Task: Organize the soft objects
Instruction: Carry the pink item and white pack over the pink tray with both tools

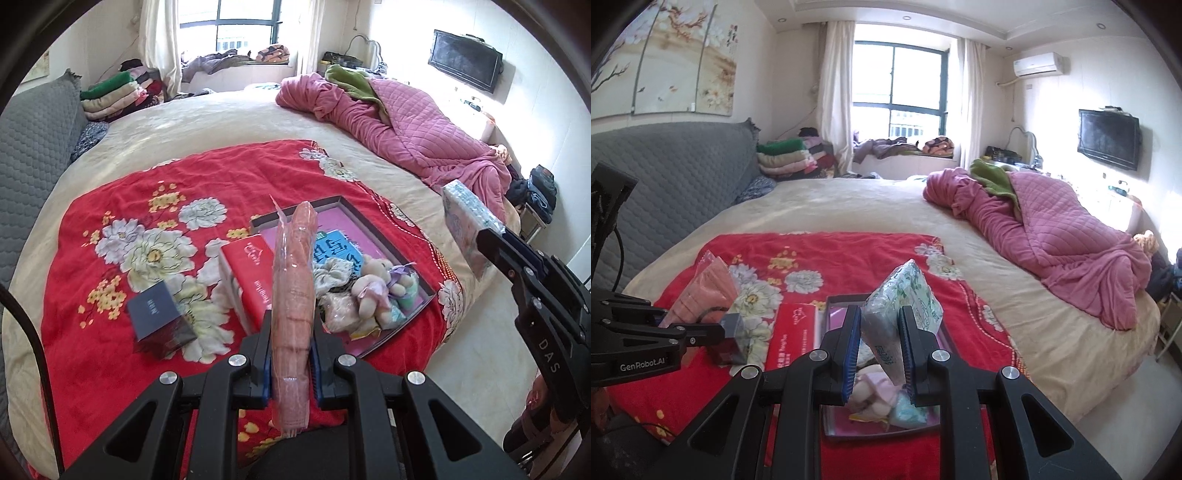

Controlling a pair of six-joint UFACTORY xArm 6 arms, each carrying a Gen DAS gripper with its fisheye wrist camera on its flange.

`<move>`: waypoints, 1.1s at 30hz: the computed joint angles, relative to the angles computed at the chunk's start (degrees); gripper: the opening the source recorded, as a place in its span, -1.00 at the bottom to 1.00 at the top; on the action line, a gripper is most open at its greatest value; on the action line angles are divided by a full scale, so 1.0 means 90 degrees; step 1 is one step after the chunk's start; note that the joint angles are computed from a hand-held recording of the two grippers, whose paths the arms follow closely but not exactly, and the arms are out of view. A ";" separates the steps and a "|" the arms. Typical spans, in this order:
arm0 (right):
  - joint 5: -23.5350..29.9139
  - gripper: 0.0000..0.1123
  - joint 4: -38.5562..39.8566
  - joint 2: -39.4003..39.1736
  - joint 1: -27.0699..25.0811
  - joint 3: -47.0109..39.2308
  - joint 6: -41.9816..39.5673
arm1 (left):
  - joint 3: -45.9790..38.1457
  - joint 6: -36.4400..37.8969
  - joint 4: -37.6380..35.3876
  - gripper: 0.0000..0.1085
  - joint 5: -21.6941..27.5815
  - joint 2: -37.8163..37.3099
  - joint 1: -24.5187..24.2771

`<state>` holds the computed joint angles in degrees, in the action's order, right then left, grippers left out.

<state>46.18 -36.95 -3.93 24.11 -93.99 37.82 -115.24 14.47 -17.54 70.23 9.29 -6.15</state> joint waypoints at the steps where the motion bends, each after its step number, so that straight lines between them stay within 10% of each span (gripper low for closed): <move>1: -0.0017 -0.63 0.0042 -0.0020 -0.0066 0.0021 -0.0019 | -0.0121 -0.0007 -0.0015 -0.70 0.0032 0.0094 -0.0036; 33: -0.0191 -0.63 0.0673 -0.0433 -0.1068 0.1259 -0.0120 | -0.3826 -0.0382 0.0071 -0.70 0.1468 0.3162 -0.0724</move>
